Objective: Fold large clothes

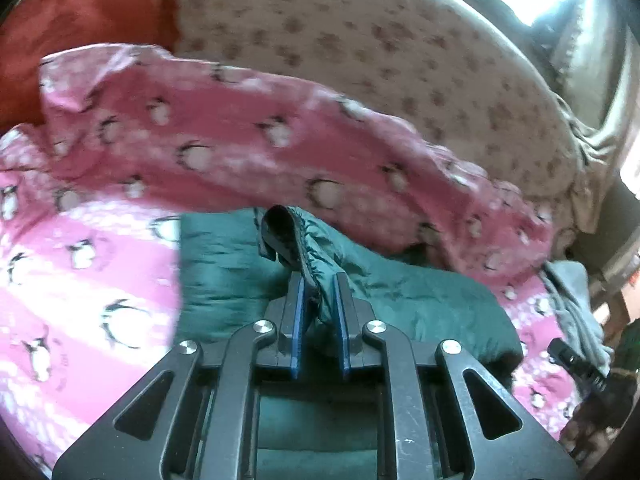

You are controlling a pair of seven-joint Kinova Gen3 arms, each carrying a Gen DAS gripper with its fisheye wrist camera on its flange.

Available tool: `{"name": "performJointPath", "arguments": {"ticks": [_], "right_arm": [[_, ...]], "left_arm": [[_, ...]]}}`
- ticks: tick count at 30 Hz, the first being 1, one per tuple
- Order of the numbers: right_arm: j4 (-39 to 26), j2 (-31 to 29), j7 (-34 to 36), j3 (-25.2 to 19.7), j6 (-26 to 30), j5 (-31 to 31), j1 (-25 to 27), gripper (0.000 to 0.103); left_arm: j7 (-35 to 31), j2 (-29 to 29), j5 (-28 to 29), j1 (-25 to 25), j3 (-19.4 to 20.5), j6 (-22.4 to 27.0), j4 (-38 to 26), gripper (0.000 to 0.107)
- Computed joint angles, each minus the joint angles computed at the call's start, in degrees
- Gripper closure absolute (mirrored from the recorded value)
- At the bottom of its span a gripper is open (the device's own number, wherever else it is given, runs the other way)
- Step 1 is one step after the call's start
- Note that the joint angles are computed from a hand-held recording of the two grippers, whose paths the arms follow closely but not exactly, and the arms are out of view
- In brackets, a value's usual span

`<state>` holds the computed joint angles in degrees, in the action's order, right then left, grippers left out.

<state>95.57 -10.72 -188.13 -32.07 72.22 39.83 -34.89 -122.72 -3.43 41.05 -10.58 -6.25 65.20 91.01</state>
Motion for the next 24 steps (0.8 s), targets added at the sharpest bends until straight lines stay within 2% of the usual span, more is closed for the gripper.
{"name": "performJointPath", "arguments": {"ticks": [5,10,11,13,15,17,18,19,21,24], "right_arm": [[-0.85,5.34,2.81,4.81,-7.31,-1.24,-0.32,0.052],[-2.97,13.68,6.61,8.06,-11.89,-5.09,-2.67,0.051],[-3.65,15.71,7.68,8.09,-11.51,-6.08,-2.99,0.051],[-5.67,18.96,9.05,10.39,-8.18,-5.27,-6.81,0.051],[-6.79,19.9,9.14,11.46,-5.89,-3.97,-9.08,0.051],[-7.25,19.11,10.39,12.71,-5.54,-5.08,-9.99,0.051],[-7.26,18.41,10.7,13.33,-5.47,-5.47,-10.52,0.051],[-7.29,17.62,10.5,13.89,-5.0,-5.19,-11.4,0.051],[-7.37,16.74,9.3,14.64,-3.53,-3.1,-13.32,0.051],[-8.66,16.73,8.3,14.66,-1.28,-0.02,-15.27,0.051]], "left_arm": [[0.76,4.18,-2.35,-2.26,-0.33,0.77,0.75,0.096],[1.2,4.92,-2.88,-3.47,0.85,-1.62,2.87,0.096],[1.15,4.88,-3.19,-3.53,1.02,-1.8,3.06,0.096],[0.76,4.17,-4.38,-3.34,1.38,-2.39,3.46,0.096],[0.44,3.25,-5.42,-2.92,1.53,-2.94,3.54,0.094],[1.25,2.37,-6.9,-2.46,1.52,-2.94,2.97,0.086],[1.64,2.18,-7.28,-2.31,1.39,-2.71,2.55,0.075],[2.01,1.63,-7.41,-2.23,1.19,-2.79,2.36,0.057],[1.53,0.22,-5.77,-2.08,0.55,-4.34,3.17,0.037],[1.17,-1.4,-5.37,-0.68,0.63,-7.41,4.05,0.035]]}}
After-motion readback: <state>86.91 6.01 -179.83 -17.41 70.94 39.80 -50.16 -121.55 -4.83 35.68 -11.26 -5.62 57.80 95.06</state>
